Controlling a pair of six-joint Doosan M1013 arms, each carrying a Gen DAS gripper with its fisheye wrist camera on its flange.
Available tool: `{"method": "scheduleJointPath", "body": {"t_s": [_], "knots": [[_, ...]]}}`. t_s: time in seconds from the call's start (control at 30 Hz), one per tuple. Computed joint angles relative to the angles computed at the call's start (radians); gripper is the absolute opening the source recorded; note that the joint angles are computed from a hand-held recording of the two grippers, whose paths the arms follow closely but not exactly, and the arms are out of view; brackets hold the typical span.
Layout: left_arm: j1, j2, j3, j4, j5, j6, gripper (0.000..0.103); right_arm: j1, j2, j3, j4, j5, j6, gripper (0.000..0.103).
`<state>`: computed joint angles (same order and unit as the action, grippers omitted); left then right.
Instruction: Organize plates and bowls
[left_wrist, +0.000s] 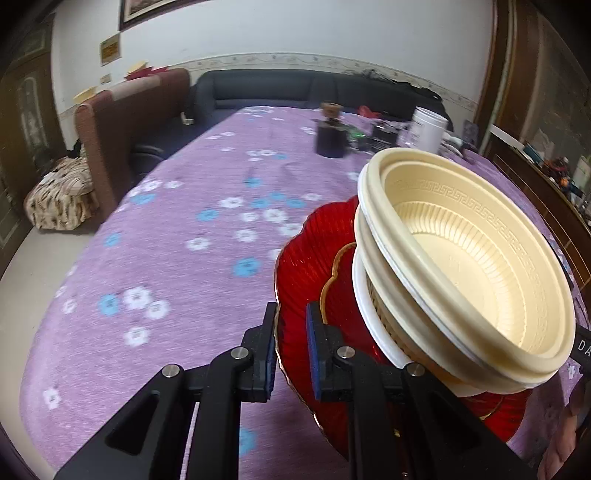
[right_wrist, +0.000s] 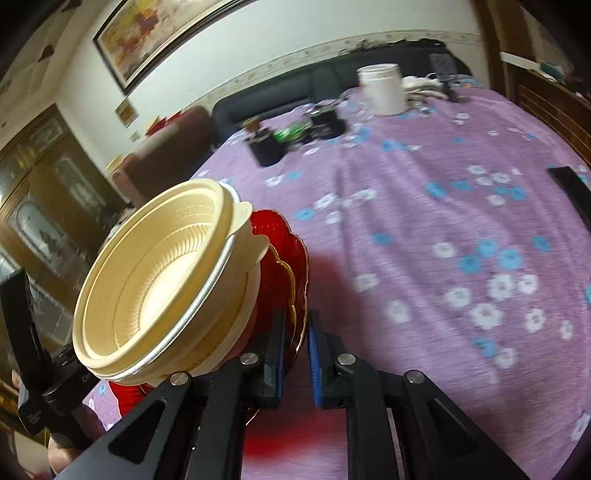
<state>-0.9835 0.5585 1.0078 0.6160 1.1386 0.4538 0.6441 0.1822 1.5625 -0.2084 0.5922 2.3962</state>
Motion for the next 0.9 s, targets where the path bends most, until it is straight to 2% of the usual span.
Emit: {"method": "scheduleJointPath", "body": {"t_s": [0.4, 0.73, 0.9], "knots": [[-0.007, 0.150, -0.225, -0.044, 0.066, 0.111, 0.015, -0.052, -0.041, 0.070, -0.123, 0.009, 0.170, 0.012], [-0.019, 0.187, -0.260, 0.044, 0.096, 0.100, 0.019, -0.035, -0.031, 0.077, -0.266, 0.014, 0.251, 0.012], [-0.018, 0.185, -0.256, 0.043, 0.090, 0.096, 0.020, -0.036, -0.032, 0.081, -0.268, 0.004, 0.254, 0.013]]}}
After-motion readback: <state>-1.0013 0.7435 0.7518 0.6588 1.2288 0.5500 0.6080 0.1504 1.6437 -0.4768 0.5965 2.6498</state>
